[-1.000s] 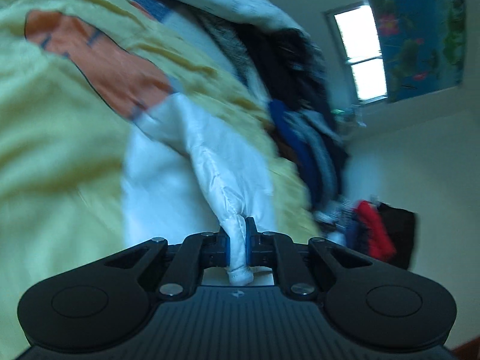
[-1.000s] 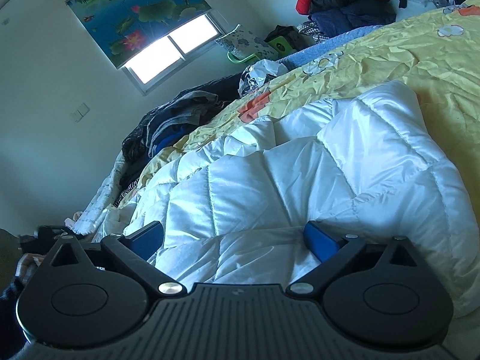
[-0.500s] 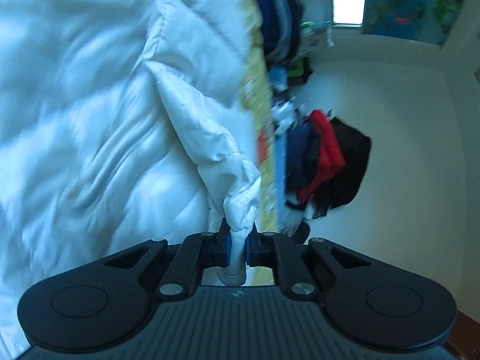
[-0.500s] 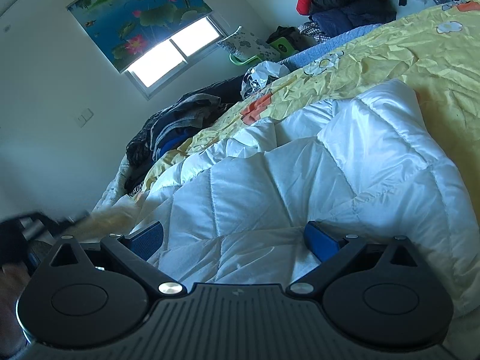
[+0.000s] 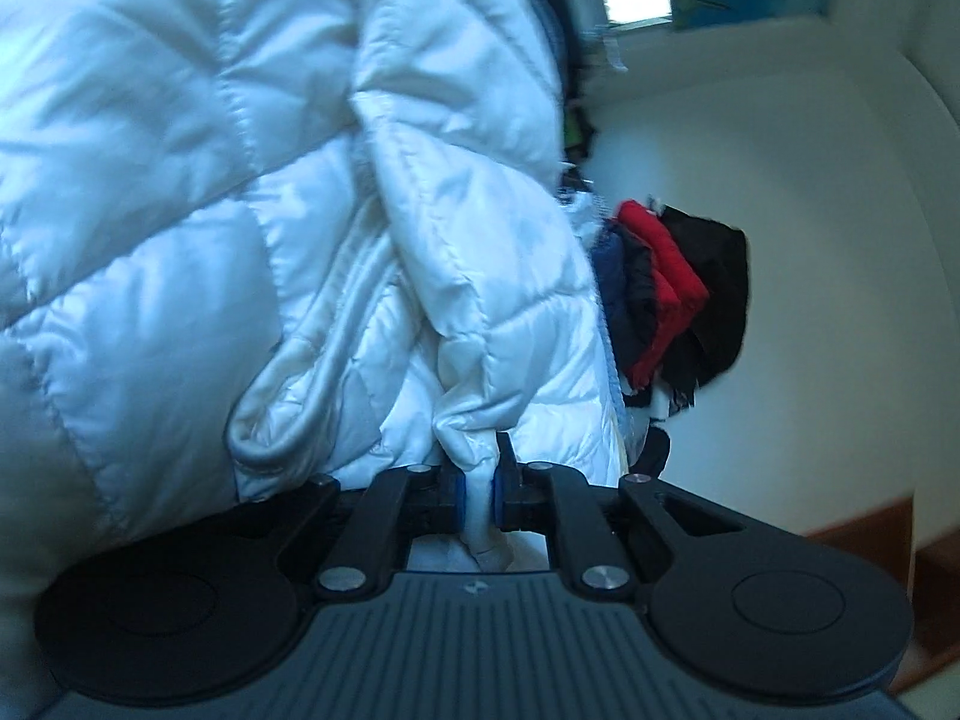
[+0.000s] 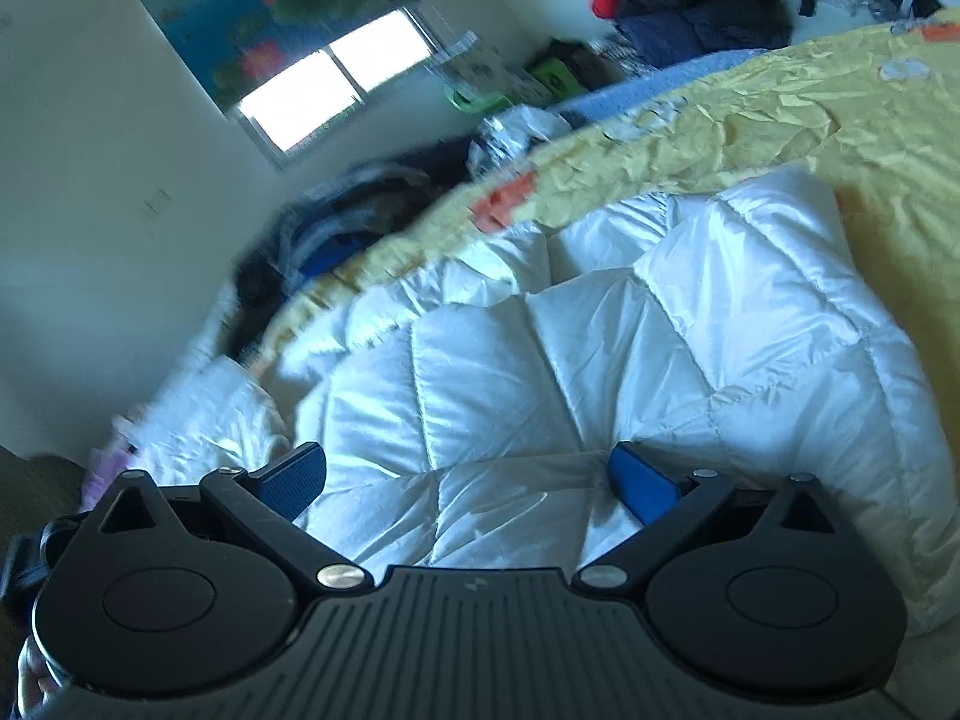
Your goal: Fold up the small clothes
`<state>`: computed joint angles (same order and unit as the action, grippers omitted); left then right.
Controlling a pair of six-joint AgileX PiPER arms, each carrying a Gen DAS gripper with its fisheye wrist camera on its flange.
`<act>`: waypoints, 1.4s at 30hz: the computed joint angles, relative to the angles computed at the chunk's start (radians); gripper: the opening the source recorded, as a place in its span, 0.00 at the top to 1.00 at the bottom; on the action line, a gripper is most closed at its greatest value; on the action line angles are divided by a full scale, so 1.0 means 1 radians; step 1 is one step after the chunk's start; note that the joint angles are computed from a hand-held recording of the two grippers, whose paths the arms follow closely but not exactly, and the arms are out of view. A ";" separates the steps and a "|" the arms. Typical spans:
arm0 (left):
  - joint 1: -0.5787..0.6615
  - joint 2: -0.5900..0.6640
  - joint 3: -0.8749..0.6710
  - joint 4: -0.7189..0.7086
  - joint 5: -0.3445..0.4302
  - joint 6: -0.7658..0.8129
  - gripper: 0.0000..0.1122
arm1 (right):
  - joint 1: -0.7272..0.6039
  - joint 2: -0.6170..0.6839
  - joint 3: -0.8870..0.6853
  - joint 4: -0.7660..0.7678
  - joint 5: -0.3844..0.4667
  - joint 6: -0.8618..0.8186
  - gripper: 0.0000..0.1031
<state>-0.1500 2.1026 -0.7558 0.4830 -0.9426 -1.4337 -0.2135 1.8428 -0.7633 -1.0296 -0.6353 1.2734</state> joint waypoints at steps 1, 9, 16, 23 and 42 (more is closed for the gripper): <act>-0.013 0.003 0.008 -0.029 -0.015 0.061 0.92 | 0.008 -0.035 0.005 -0.014 0.007 0.069 0.02; 0.012 0.020 -0.013 0.013 -0.048 0.033 0.92 | 0.077 0.094 -0.237 -0.323 -0.219 0.562 0.02; 0.046 0.041 0.058 0.035 -0.147 0.067 0.92 | 0.163 0.248 -0.449 -0.390 -0.118 0.734 0.06; 0.045 0.041 0.061 0.031 -0.148 0.072 0.92 | 0.211 0.229 -0.458 -0.462 -0.138 0.717 0.12; 0.189 -0.209 0.191 0.266 -0.097 -0.100 0.64 | 0.208 0.256 -0.459 -0.404 -0.156 0.745 0.88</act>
